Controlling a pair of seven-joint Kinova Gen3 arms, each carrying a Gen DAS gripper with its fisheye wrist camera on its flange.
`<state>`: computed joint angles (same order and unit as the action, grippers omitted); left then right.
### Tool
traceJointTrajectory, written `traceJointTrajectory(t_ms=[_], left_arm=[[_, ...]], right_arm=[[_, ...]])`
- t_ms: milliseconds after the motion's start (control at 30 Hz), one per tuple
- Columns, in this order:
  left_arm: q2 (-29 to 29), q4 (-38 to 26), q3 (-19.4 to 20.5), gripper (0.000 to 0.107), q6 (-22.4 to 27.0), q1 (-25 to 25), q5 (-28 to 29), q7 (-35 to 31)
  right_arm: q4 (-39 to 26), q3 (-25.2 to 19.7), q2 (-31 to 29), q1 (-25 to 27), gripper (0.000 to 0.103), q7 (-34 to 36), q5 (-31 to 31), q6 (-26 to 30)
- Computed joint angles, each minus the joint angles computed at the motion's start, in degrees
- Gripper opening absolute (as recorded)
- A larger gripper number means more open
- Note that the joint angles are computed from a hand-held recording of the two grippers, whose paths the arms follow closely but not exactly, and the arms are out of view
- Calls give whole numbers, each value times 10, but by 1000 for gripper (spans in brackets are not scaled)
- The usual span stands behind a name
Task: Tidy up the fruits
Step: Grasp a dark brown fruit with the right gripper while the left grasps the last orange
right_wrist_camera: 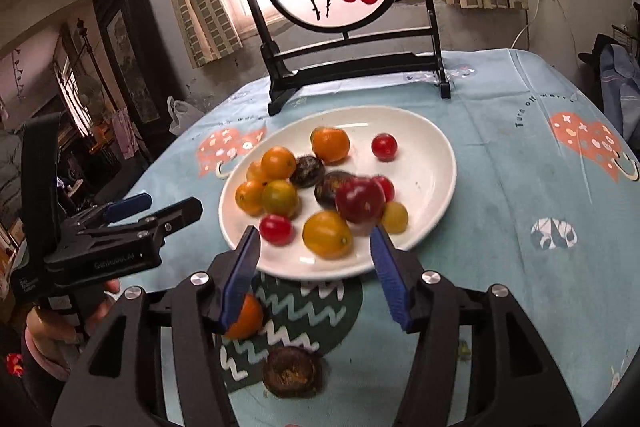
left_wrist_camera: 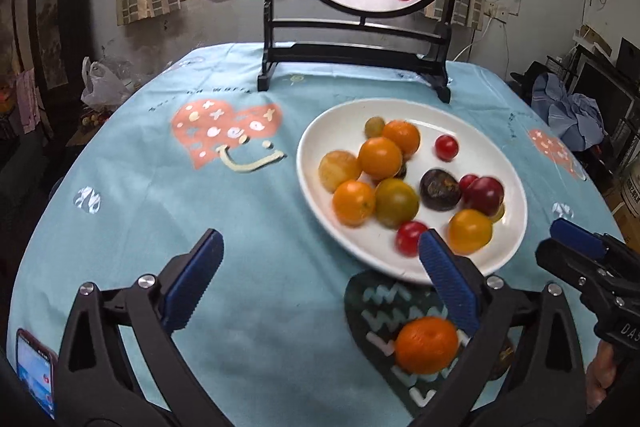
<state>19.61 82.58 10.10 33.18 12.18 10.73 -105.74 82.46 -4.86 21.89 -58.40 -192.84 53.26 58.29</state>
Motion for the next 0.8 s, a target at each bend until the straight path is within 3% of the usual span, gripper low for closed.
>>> traceJointTrajectory(t_ms=[100,300,800], left_arm=[[9,-6,-17,100,35,6,-31,30],[-7,22,-25,100,8,-3,-28,49],[-1,9,-19,100,30,-5,-32,53]], right_arm=[[-7,-15,8,8,58,30,-46,-7],[-43,-11,29,-9,58,102,-81,22],[-86,6,61,-7,58,193,-157,41]])
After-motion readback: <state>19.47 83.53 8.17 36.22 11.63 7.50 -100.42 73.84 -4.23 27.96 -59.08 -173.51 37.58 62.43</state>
